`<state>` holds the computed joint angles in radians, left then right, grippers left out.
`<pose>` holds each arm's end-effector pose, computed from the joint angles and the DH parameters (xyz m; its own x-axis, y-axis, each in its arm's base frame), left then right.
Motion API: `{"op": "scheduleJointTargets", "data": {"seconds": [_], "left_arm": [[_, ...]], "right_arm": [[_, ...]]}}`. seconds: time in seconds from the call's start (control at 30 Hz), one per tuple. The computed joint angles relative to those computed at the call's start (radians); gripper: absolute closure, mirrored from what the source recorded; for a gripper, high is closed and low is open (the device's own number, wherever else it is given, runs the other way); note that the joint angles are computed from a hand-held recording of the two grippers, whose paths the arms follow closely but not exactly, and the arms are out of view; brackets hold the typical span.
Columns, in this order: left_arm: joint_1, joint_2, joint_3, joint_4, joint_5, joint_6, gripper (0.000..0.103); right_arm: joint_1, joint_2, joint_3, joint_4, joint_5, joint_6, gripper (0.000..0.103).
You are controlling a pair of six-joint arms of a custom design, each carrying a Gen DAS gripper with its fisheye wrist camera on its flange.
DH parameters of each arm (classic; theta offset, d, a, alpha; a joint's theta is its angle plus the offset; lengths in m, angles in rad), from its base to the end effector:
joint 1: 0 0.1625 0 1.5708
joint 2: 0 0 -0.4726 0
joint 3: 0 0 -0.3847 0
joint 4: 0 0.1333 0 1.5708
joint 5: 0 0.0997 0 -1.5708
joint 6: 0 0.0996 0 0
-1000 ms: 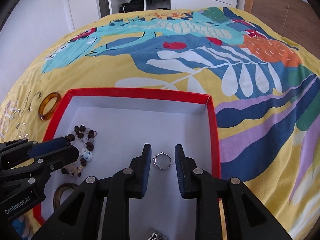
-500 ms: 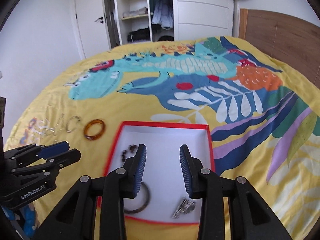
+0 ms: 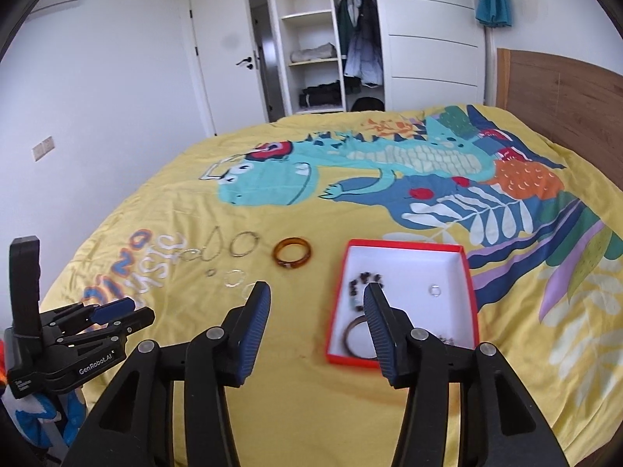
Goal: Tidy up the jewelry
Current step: 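Withdraw both tools from the box toward the remaining jewelry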
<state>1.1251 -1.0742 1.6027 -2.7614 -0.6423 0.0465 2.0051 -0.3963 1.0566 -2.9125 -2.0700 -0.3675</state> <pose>-0.0977 -0.6988 0.3983 -0.7361 -0.1527 -0.6594 0.3746 0.7195 -0.5848 0.4447 -0.7553 0.1039 -0.7443 -0.3426 0.5733 -0.6367 0.6231 -0.4542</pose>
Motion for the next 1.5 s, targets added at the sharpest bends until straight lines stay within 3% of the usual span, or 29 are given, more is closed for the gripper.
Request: {"op": "scheduleJointTargets", "data": {"seconds": [0.2,0.5,0.9,1.27,1.5], "left_arm": [[0.005,-0.099,0.086,-0.038,0.043,-0.023,0.069],[0.010,-0.179,0.140,-0.047,0.052,-0.047,0.069],[0.076,-0.153,0.102,-0.027,0.038,-0.076,0.069],[0.206,-0.004,-0.142,0.123,-0.091,-0.137,0.069],[0.279,0.175,-0.433,0.200,-0.119,-0.106,0.069]], "right_arm": [[0.043,-0.016,0.062,-0.032,0.015,0.003,0.053],[0.083,-0.015,0.083,-0.032,0.023,0.009,0.053],[0.073,0.060,0.003,0.030,0.038,-0.002,0.053],[0.013,0.230,-0.250,0.226,0.067,0.016,0.053],[-0.034,0.412,-0.571,0.432,0.091,0.018,0.053]]}}
